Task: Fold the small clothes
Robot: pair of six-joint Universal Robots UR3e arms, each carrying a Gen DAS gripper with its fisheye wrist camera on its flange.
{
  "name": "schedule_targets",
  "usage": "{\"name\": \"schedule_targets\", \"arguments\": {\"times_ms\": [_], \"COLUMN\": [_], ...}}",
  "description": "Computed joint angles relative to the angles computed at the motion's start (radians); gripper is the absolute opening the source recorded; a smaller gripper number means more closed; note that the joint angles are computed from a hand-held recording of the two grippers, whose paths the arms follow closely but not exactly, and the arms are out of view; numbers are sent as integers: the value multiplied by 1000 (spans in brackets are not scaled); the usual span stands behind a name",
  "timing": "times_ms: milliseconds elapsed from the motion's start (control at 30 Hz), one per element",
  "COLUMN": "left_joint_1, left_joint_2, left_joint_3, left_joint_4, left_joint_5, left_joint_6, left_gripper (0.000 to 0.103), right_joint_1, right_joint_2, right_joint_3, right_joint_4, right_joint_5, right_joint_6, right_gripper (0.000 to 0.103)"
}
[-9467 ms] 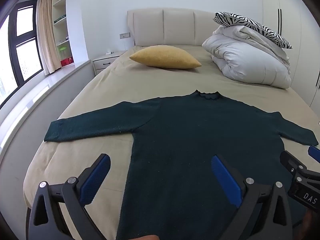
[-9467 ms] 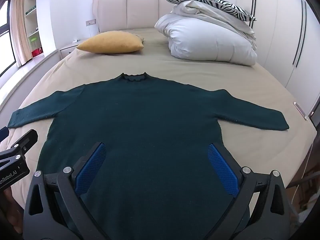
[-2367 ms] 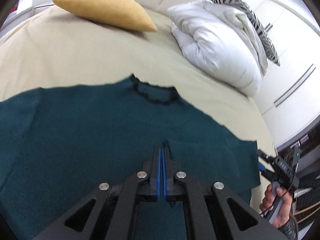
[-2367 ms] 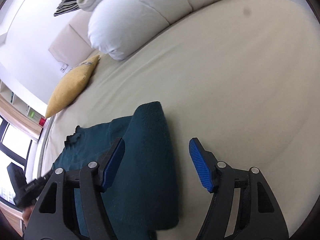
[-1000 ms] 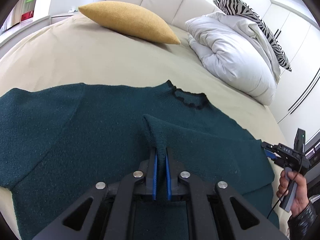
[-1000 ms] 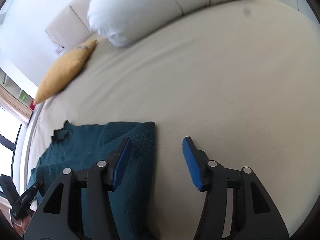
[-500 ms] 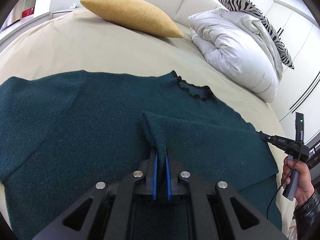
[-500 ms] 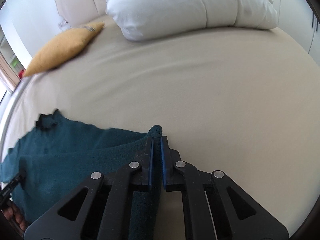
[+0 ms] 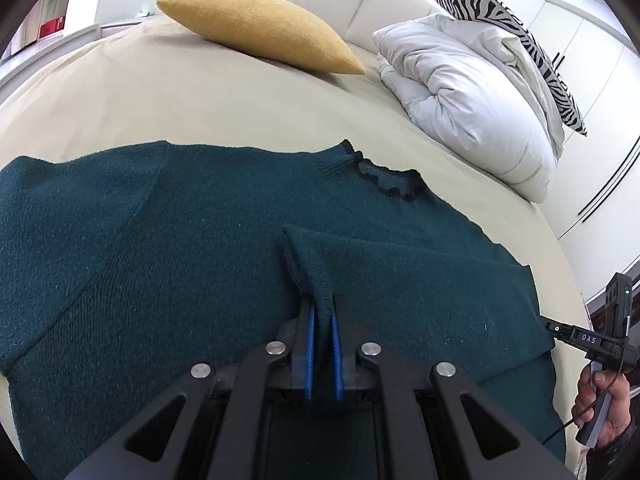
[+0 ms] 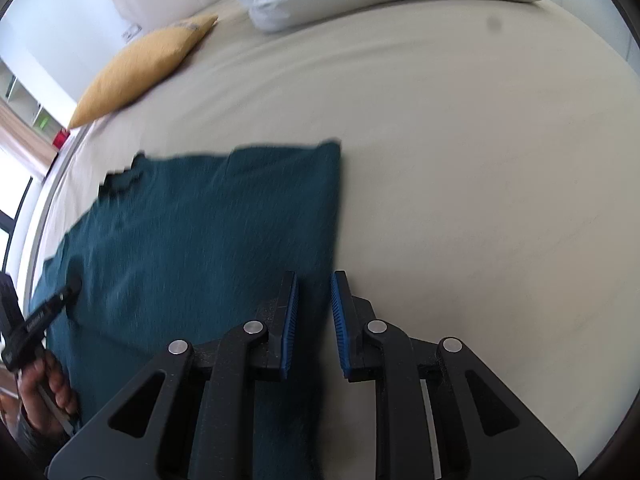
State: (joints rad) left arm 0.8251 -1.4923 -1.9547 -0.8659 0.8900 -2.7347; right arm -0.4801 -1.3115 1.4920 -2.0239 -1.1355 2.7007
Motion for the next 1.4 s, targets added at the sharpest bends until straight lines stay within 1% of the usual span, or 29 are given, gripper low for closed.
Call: {"name": "schedule_targets", "arguments": {"times_ms": [67,100,133,200,267,300,367,433,500,533,567,633,667,700,733,767,800,833,867,900,933,967,1000,1067,1133,1200,1267,1333,1400], "left_joint_1": [-3,-2,0,7,-7,-24,-20,-2,24,46,68,120,155,185,232,279,330,381,450,529,625,689,771,892,973,1038,1090,1118,1123], "left_joint_2": [-12,-15,-11,-5,-22,-46,-59,-51,-28,0,29,87,122,148,181,204,225,239,249,251,242,226,191,90,-20,-132,-240,-331,-401], "left_joint_3": [18,31,36,43,37,38,6,22,22,7,-11,-47,-58,-58,-51,-39,-23,-1,29,62,102,131,175,262,343,420,495,559,601], "left_joint_4": [-14,-27,-26,-17,19,31,71,20,-35,-54,-66,-100,-145,-203,-298,-387,-480,-574,-691,-812,-938,-1011,-1099,-1205,-1237,-1224,-1210,-1191,-1129], "left_joint_5": [3,1,-2,-17,2,28,22,-2,-33,-47,-58,-84,-99,-110,-127,-141,-151,-158,-171,-186,-197,-202,-208,-213,-221,-236,-264,-306,-347], "left_joint_6": [2,4,3,-7,-18,-18,-15,-6,25,38,45,65,90,124,184,244,306,366,443,529,616,663,715,762,756,698,604,515,415], "left_gripper": [8,8,8,8,8,8,11,13,18,24,35,48,48,48,48,50,51,53,55,57,64,68,69,69,69,70,70,71,71], "right_joint_1": [5,7,6,8,6,5,-7,-37,-54,-53,-51,-50,-34,-9,40,75,79,80,74,55,36,21,6,-71,-149,-173,-150,-100,-20], "right_joint_2": [-22,-22,-35,-70,-76,-58,-21,-37,-54,-75,-103,-170,-177,-161,-113,-84,-93,-105,-121,-155,-216,-284,-362,-549,-731,-859,-915,-978,-996], "right_joint_3": [42,40,58,92,113,108,135,159,142,149,165,223,230,216,174,170,208,204,174,171,200,238,282,368,443,478,503,552,595], "right_joint_4": [-45,-50,-68,-110,-143,-137,-177,-187,-152,-165,-197,-256,-252,-228,-180,-184,-249,-245,-190,-159,-164,-179,-188,-94,66,252,366,422,382], "right_joint_5": [-19,-23,-28,-35,-24,-28,-24,24,29,8,-7,13,7,-18,-76,-114,-120,-128,-133,-104,-62,-42,-13,140,264,334,359,358,346], "right_joint_6": [-4,4,1,1,20,28,6,5,29,52,66,58,47,40,39,38,32,42,82,116,124,113,97,18,-69,-133,-143,-113,-41], "right_gripper": [15,7,5,4,4,4,4,4,10,12,12,15,15,18,30,40,45,47,47,47,47,47,47,53,67,67,67,67,67]}}
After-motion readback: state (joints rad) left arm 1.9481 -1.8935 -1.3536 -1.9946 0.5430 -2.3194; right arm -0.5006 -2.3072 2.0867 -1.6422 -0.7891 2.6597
